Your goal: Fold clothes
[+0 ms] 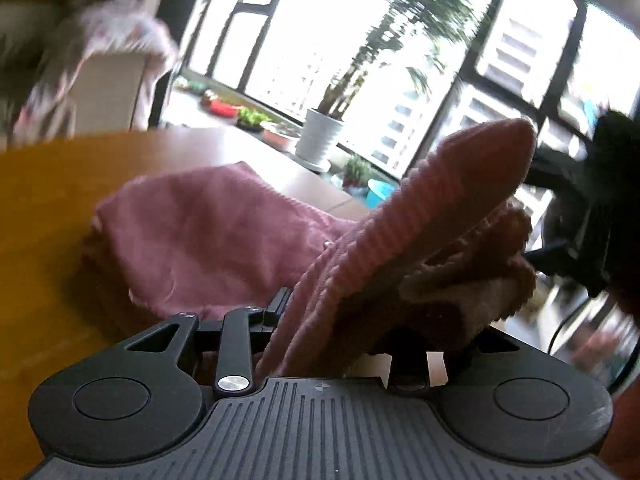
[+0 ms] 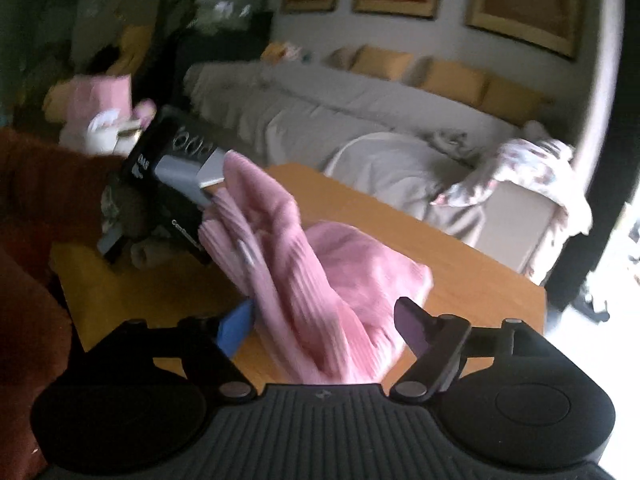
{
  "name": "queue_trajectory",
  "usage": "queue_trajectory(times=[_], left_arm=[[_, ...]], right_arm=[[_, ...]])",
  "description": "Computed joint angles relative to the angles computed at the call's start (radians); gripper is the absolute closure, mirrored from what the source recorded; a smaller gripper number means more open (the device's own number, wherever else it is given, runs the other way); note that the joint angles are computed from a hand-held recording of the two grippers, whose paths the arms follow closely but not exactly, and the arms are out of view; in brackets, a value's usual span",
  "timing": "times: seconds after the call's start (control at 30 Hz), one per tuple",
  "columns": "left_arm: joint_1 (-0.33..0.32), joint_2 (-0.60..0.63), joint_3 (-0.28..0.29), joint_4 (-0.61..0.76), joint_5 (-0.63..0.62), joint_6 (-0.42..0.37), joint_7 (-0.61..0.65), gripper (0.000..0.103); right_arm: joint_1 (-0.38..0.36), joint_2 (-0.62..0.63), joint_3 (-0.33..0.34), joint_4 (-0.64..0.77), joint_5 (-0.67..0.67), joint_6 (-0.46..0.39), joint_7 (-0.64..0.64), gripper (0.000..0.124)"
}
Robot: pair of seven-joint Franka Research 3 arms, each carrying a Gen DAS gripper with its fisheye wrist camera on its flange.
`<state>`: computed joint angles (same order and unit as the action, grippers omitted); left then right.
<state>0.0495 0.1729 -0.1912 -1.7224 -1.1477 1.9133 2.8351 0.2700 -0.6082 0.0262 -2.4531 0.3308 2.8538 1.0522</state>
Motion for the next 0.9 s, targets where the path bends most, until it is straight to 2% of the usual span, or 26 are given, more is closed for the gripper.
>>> queue_trajectory(times=[0.13, 0.23, 0.27, 0.33, 0.37, 0.4, 0.5, 0.53, 0.6, 0.67, 0.77, 0.83, 0.9], left_arm=[[0.006, 0.035, -0.004, 0.029, -0.01, -0.024, -0.076, 0.066], [0.012, 0.068, -0.012, 0.059, -0.008, -0.034, -0.115, 0.066], [0.015, 0.079, -0.016, 0.069, -0.007, -0.037, -0.129, 0.066], [0.022, 0.093, -0.023, 0.085, -0.002, -0.046, -0.154, 0.066], [0.027, 0.098, -0.025, 0.096, 0.004, -0.055, -0.163, 0.066], [0.03, 0.105, -0.028, 0.107, 0.012, -0.063, -0.166, 0.066], [0.039, 0.122, -0.036, 0.135, 0.033, -0.081, -0.168, 0.065], [0.042, 0.131, -0.04, 0.147, 0.033, -0.087, -0.173, 0.064], [0.051, 0.143, -0.047, 0.162, 0.03, -0.096, -0.178, 0.063], [0.058, 0.144, -0.051, 0.16, 0.021, -0.089, -0.176, 0.061], [0.068, 0.13, -0.048, 0.141, 0.01, -0.071, -0.186, 0.06], [0.071, 0.113, -0.044, 0.126, 0.004, -0.051, -0.178, 0.059], [0.07, 0.086, -0.039, 0.109, -0.002, -0.016, -0.142, 0.052]], right_arm=[[-0.022, -0.071, 0.021, -0.111, 0.003, 0.067, 0.031, 0.041], [-0.024, -0.039, 0.051, -0.15, -0.039, 0.175, 0.02, 0.041], [0.01, -0.021, 0.027, -0.146, -0.037, 0.206, 0.002, 0.041], [0.099, 0.018, -0.042, -0.131, -0.02, 0.261, -0.045, 0.052], [0.171, 0.041, -0.11, -0.102, 0.01, 0.27, -0.067, 0.067], [0.221, 0.069, -0.16, -0.063, 0.045, 0.269, -0.074, 0.074], [0.338, 0.172, -0.285, 0.066, 0.164, 0.284, -0.097, 0.079], [0.348, 0.217, -0.304, 0.112, 0.196, 0.279, -0.093, 0.08], [0.325, 0.318, -0.308, 0.202, 0.237, 0.259, -0.069, 0.08], [0.222, 0.417, -0.24, 0.271, 0.191, 0.216, 0.003, 0.08], [0.116, 0.521, -0.171, 0.346, 0.099, 0.137, 0.112, 0.077], [0.083, 0.547, -0.146, 0.358, 0.092, 0.142, 0.146, 0.071], [0.048, 0.547, -0.117, 0.35, 0.05, 0.156, 0.187, 0.066]])
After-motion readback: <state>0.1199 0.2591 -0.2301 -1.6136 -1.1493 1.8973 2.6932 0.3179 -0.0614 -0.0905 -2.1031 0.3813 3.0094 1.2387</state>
